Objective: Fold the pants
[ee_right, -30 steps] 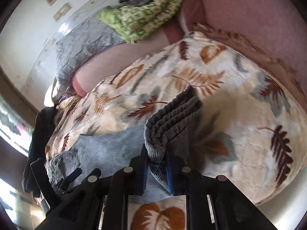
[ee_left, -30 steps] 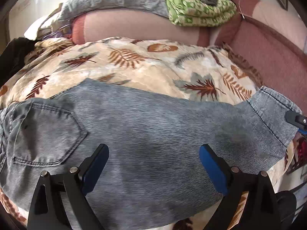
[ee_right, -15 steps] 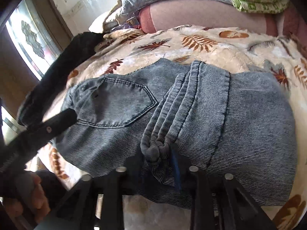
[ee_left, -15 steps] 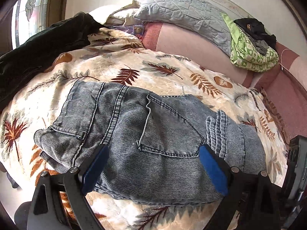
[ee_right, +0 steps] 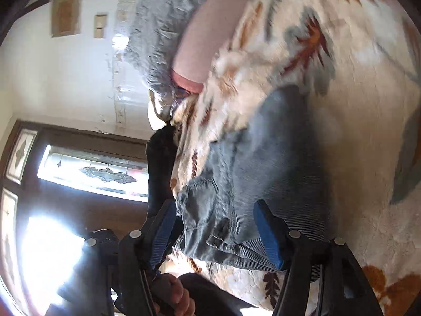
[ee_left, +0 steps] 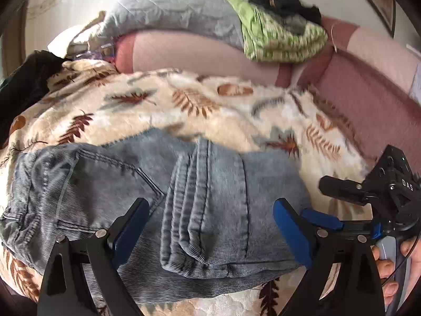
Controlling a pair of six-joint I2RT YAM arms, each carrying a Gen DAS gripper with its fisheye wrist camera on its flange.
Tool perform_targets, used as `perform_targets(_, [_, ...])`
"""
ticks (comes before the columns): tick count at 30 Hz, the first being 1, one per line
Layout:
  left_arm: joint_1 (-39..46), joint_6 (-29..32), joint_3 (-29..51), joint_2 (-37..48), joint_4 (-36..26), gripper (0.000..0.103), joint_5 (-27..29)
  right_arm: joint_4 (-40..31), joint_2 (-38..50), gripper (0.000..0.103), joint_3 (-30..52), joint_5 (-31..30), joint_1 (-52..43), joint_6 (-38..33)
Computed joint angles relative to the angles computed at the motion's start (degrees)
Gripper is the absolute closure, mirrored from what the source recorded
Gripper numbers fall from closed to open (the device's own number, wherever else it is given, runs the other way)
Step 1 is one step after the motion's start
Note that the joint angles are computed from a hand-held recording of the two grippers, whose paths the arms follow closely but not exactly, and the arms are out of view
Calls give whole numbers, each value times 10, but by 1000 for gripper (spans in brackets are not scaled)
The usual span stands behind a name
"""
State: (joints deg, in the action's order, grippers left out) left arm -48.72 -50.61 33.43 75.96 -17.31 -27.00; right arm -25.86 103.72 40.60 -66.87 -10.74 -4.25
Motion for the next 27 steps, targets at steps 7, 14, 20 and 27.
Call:
perform_targets(7, [-22, -20, 45, 105, -26, 7, 21, -66, -17, 41, 60, 36, -11, -38])
perform_targets(14, [-16, 26, 93, 151, 12, 7, 38, -110, 158, 36, 289, 98, 69, 21])
perform_targets(20, [-42, 48, 140, 235, -20, 7, 21, -98, 188, 36, 332, 119, 78, 24])
perform_targets(27, [-32, 45, 84, 135, 81, 7, 53, -122, 165, 36, 337, 180, 33, -25])
